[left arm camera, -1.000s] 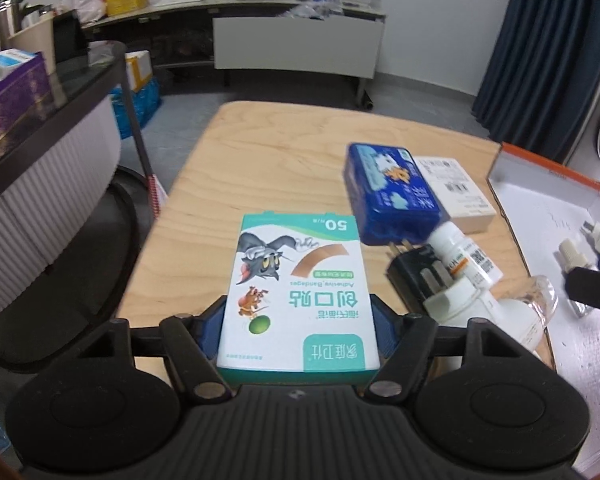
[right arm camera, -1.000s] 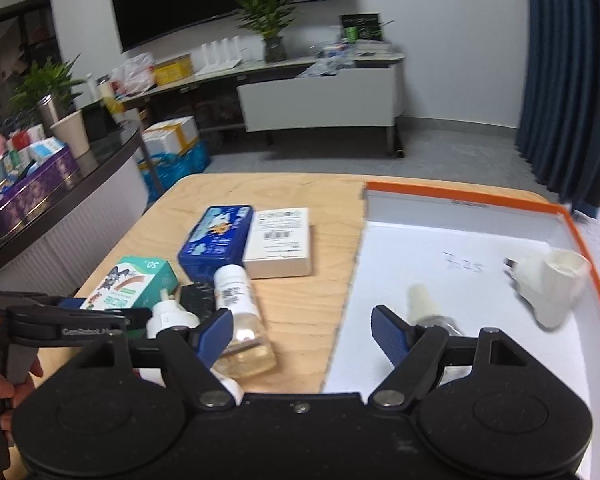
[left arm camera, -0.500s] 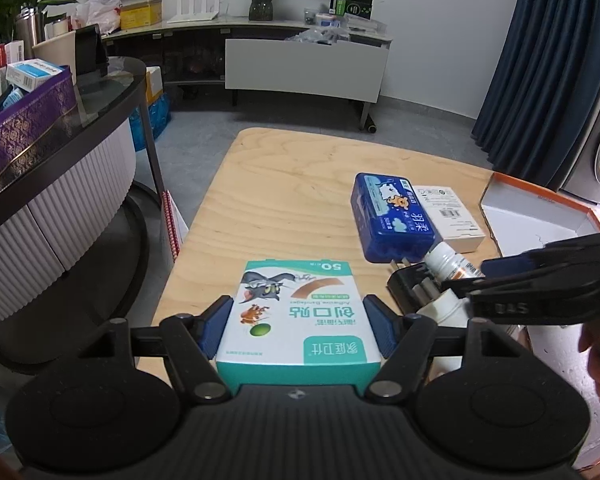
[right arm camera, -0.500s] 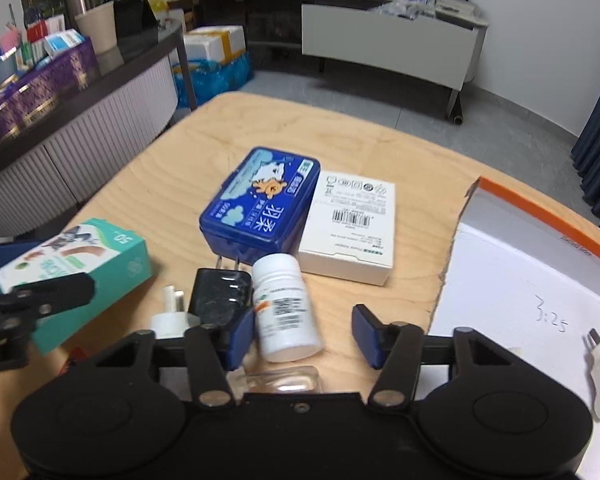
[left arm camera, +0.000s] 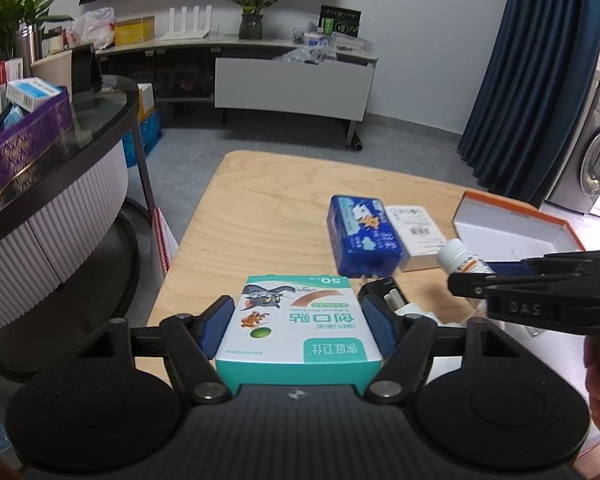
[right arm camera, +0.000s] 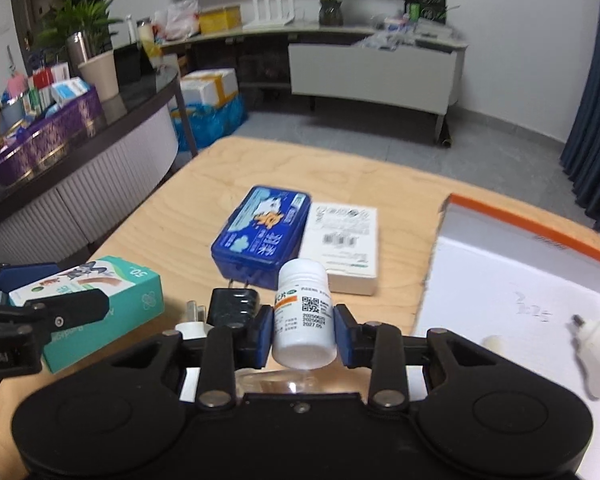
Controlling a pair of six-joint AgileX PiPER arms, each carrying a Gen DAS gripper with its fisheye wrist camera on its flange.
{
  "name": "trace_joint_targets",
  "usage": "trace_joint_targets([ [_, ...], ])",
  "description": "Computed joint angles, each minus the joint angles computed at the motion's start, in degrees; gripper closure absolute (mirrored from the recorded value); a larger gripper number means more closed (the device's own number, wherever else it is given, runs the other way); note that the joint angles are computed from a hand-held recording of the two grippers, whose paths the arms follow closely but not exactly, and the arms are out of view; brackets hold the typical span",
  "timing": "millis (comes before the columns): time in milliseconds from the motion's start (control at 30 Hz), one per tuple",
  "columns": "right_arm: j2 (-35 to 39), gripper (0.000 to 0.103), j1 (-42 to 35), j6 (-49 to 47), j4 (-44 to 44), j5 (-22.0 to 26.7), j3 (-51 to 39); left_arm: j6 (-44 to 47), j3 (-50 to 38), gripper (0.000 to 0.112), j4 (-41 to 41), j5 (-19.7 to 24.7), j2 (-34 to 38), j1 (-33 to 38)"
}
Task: Organize rigid objects
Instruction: 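Carry pill bottle with right tool while left tool carries bandage box to lid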
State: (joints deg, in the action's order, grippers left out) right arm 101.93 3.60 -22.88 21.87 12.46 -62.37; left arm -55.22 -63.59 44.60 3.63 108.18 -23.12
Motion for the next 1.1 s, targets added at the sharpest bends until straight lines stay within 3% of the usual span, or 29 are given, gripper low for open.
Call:
trace_joint_targets([
  [133,-5.34,0.063,-2.58,-12.51,14.53,-0.92,4.77,-13.46,1.11,0.041,13.36,-0.03,-1.96,-1.09],
  [300,-11.73,0.063,-4.8,-19.52,22.73,-3.31,10.6,-27.26,1.62,0.041,27.24,0.5,-4.25,-3.55],
  [467,-17.86,0.063,-9.32,-29.76,33.07,-2.75,15.17,-28.22,0.62,0.041,28.29,1.19,-5.32,-7.29],
  [600,-21.69,0.063,-14.18,-32.67,35.49,-1.68,17.7,-16.15,-1.93,0.041,15.29,1.05,-4.17,-10.66],
  [767,-24.9,0.063,-20.95,-36.54,37.63,-0.35,19.97,-11.71,-5.93,0.041,10.25,1.89,-1.6,-15.14],
  [900,-26.28,0.063,-26.8,-42.45,42.46,1.78,21.39,2.68,-10.86,0.041,-5.18,2.5,1.81,-17.49],
  [1100,-27.66,0.063,-33.75,-49.97,48.8,4.88,23.16,6.87,-15.4,0.041,-9.14,3.11,5.15,-19.55],
])
